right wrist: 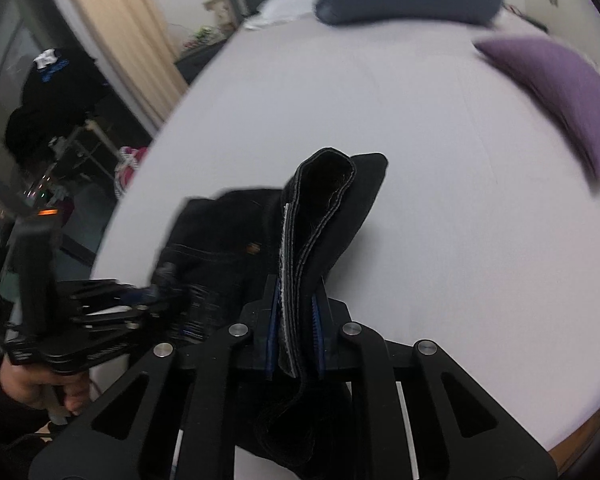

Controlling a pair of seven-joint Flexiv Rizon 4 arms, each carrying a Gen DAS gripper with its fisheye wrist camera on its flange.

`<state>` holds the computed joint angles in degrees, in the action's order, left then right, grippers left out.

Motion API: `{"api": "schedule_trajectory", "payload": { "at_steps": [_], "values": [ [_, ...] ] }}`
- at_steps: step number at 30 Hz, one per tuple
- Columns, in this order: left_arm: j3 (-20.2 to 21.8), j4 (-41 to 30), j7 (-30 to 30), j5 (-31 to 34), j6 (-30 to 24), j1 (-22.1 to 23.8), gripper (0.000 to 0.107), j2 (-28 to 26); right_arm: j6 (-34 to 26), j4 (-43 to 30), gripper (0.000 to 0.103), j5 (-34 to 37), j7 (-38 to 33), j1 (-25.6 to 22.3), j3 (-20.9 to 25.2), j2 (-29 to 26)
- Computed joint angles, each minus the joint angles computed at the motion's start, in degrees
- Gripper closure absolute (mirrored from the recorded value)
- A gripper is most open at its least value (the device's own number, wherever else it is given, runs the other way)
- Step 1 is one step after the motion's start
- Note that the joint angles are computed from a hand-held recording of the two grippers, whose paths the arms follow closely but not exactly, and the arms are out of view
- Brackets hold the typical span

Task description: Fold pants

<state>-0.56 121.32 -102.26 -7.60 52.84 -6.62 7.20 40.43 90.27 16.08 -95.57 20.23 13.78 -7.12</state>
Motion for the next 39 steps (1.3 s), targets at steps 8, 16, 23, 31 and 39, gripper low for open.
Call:
{"api": "schedule_trajectory", "payload": {
  "at_steps": [8, 16, 23, 31, 39],
  "values": [
    [3.1, -2.3, -0.6, 8.4, -1.5, 6.9, 0.089, 4.0, -2.3, -14.5, 0.090, 5.6, 0.7, 2.0, 1.2, -9.2],
    [3.8, -3.0, -7.3, 18.4, 0.4, 11.2, 0.047, -1.5, -2.3, -14.7, 0.071, -8.3, 15.8, 7.1, -1.8, -18.6],
    [2.7, -2.7, -17.0, 27.1, 6.3, 13.2, 0.004, 5.5, 25.9, 0.9, 0.051, -15.4, 16.2, 7.0, -0.1, -7.3],
    [-5.3, -5.2, -27.3, 37.6, 2.7, 18.9, 0.004, 17.0, 47.6, 5.7, 0.010, -25.9, 23.2, 8.6, -0.2, -0.5],
    [-9.9, -9.8, -26.1, 37.4, -10.0, 21.6, 0.004, 23.1, 48.3, 10.4, 0.001, -56.7, 49.5, 9.8, -6.2, 6.6]
  ]
}}
